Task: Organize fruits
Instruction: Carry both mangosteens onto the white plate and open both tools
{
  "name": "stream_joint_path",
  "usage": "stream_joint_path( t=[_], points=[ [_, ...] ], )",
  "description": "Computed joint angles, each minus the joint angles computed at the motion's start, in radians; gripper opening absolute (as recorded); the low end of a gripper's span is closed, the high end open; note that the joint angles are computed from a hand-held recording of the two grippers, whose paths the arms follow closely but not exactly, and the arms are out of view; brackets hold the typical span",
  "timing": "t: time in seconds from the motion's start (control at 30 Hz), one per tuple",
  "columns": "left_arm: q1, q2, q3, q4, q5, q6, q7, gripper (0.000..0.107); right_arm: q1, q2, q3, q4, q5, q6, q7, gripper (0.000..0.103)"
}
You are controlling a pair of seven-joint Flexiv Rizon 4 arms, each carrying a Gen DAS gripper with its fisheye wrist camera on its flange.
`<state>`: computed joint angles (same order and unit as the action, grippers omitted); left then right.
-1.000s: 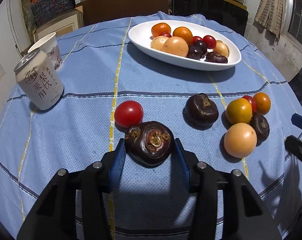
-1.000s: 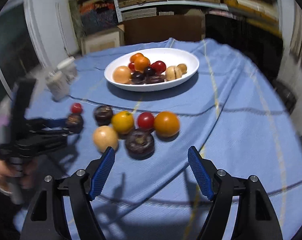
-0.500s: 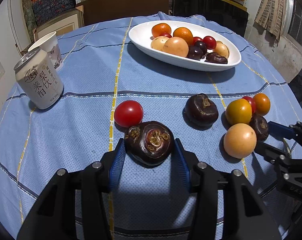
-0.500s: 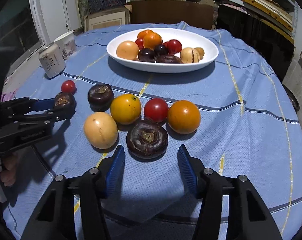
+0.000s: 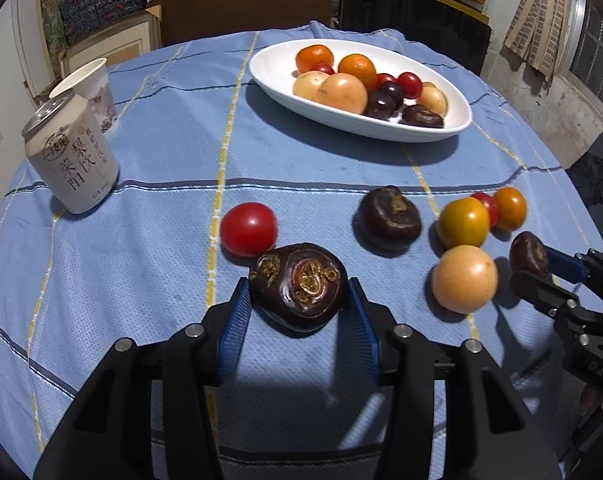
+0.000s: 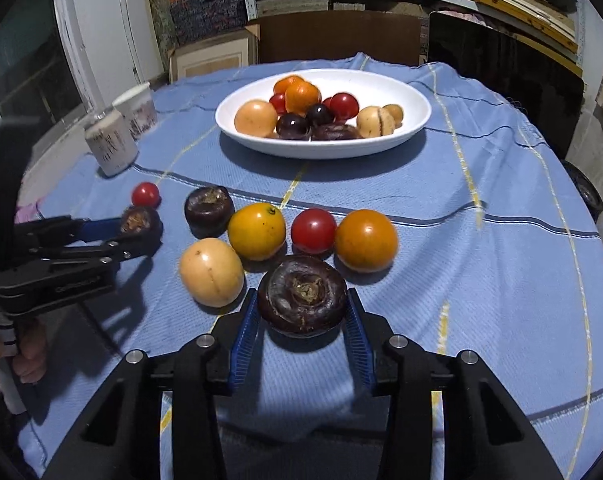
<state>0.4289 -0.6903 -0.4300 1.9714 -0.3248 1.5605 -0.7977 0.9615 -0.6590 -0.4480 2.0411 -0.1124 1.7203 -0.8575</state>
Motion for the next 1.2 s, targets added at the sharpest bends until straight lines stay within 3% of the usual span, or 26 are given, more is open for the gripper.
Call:
stream_joint_path(
  t=[0.23, 0.6, 0.73, 0.93, 1.07, 1.2],
  points=[
    [0.054, 0.037, -0.057, 0.052, 0.023, 0.035, 0.002, 0.047, -0.011, 0.044, 0.020, 0.046, 0.051, 0.059, -0.027, 0.044],
    [0.195, 0.103, -0.211, 0.105, 0.062, 0.061, 0.010, 0.047, -0.032, 0.090, 0.056, 0.045, 0.133, 0.117, -0.122, 0.044],
    [0.205, 0.111, -0.232, 0.083, 0.062, 0.028, 0.015, 0.047, -0.062, 0.104, 0.078, 0.016, 0.132, 0.105, -0.148, 0.044],
    [0.138, 0.106, -0.210, -0.005, 0.015, -0.016, 0.052, 0.047, -0.143, 0.097, 0.119, -0.076, 0.065, 0.062, -0.174, 0.043],
    [0.018, 0.093, -0.110, -0.096, -0.022, -0.052, 0.056, 0.047, -0.168, 0.067, 0.102, -0.155, 0.016, 0.009, -0.156, 0.043],
    [-0.058, 0.058, -0.056, -0.194, -0.067, -0.112, 0.075, 0.047, -0.253, 0.020, 0.158, -0.252, -0.042, -0.027, -0.126, 0.044]
  ],
)
